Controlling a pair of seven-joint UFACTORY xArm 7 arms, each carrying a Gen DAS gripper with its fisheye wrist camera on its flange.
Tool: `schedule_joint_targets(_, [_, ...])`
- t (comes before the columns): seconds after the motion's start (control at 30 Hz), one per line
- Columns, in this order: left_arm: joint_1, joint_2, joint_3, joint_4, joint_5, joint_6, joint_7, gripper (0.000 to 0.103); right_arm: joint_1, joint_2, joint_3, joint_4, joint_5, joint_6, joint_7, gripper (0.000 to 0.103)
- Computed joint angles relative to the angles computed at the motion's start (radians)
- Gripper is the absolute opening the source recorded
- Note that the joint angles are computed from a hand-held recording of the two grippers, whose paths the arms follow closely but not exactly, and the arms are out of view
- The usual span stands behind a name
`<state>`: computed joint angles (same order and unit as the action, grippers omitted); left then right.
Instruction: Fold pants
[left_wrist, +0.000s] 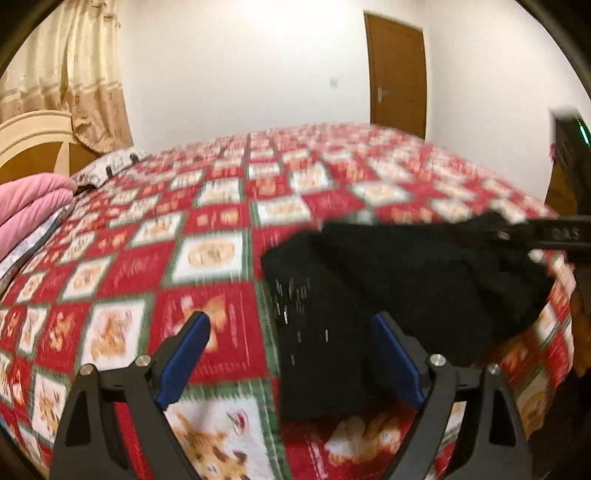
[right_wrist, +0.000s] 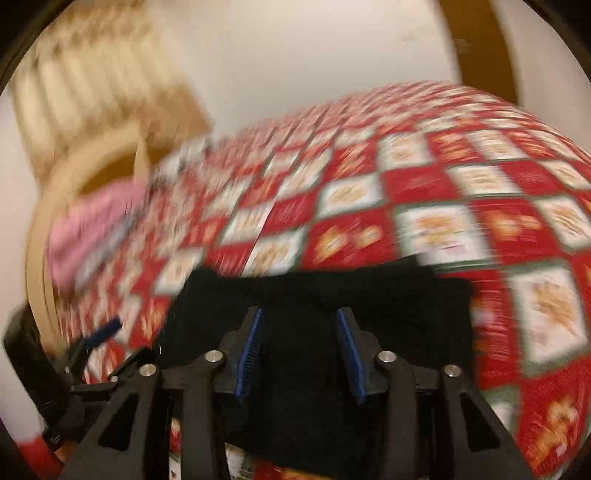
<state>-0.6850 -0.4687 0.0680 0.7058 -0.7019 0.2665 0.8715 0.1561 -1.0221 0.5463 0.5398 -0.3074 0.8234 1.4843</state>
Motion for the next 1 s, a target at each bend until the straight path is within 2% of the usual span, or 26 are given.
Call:
schedule_joint_targets(0.03, [-0.032, 0.005, 0.033, 0.02, -0.037, 0.002, 0.029, 0.098, -0.002, -0.103, 0.032, -0.022, 0.003, 0.086, 0.058, 0.078])
schedule_joint_targets(0.07, [-0.06, 0.021, 0.068, 0.055, -0.083, 0.027, 0.053, 0.103, 0.001, -0.172, 0.054, -0.04, 0.007, 0.141, 0.098, 0.092])
schedule_joint_targets(0.13, [-0.058, 0.082, 0.093, 0.129, -0.135, 0.123, 0.056, 0.103, 0.038, -0.307, 0.072, -0.092, 0.038, 0.237, 0.17, 0.093])
schedule_joint_targets(0.2, [-0.025, 0.145, 0.076, 0.175, -0.143, 0.166, 0.011, 0.103, 0.099, -0.402, 0.065, -0.154, 0.1, 0.285, 0.233, 0.093])
schedule_joint_targets(0.3, [0.05, 0.226, 0.024, 0.232, -0.076, 0.256, -0.129, 0.103, 0.164, -0.465, 0.084, -0.222, 0.156, 0.269, 0.302, 0.093])
schedule_joint_targets(0.37, [0.085, 0.248, 0.001, 0.244, -0.066, 0.314, -0.193, 0.103, 0.193, -0.483, 0.113, -0.267, 0.173, 0.201, 0.356, 0.093])
schedule_joint_targets(0.4, [0.099, 0.245, -0.016, 0.232, -0.063, 0.315, -0.21, 0.103, 0.206, -0.492, 0.127, -0.293, 0.181, 0.158, 0.395, 0.093])
schedule_joint_targets(0.47, [0.121, 0.218, -0.065, 0.187, -0.039, 0.249, -0.2, 0.103, 0.205, -0.484, 0.179, -0.307, 0.173, 0.103, 0.475, 0.093])
schedule_joint_targets(0.5, [0.14, 0.21, -0.095, 0.173, -0.002, 0.229, -0.217, 0.103, 0.205, -0.466, 0.176, -0.315, 0.16, 0.054, 0.488, 0.093])
schedule_joint_targets(0.57, [0.167, 0.197, -0.127, 0.159, 0.004, 0.218, -0.237, 0.103, 0.213, -0.422, 0.136, -0.335, 0.115, -0.062, 0.522, 0.094])
schedule_joint_targets(0.63, [0.182, 0.201, -0.134, 0.165, -0.003, 0.23, -0.244, 0.103, 0.188, -0.395, 0.133, -0.323, 0.112, -0.094, 0.508, 0.094])
schedule_joint_targets(0.83, [0.204, 0.198, -0.16, 0.162, 0.023, 0.219, -0.268, 0.103, 0.154, -0.329, 0.125, -0.297, 0.084, -0.096, 0.546, 0.094])
schedule_joint_targets(0.93, [0.206, 0.199, -0.165, 0.162, 0.033, 0.214, -0.278, 0.103, 0.103, -0.167, 0.103, -0.182, 0.052, -0.025, 0.45, 0.094])
schedule_joint_targets(1.0, [0.209, 0.198, -0.168, 0.161, 0.043, 0.211, -0.293, 0.103, 0.101, -0.116, 0.116, -0.137, 0.045, 0.042, 0.42, 0.086])
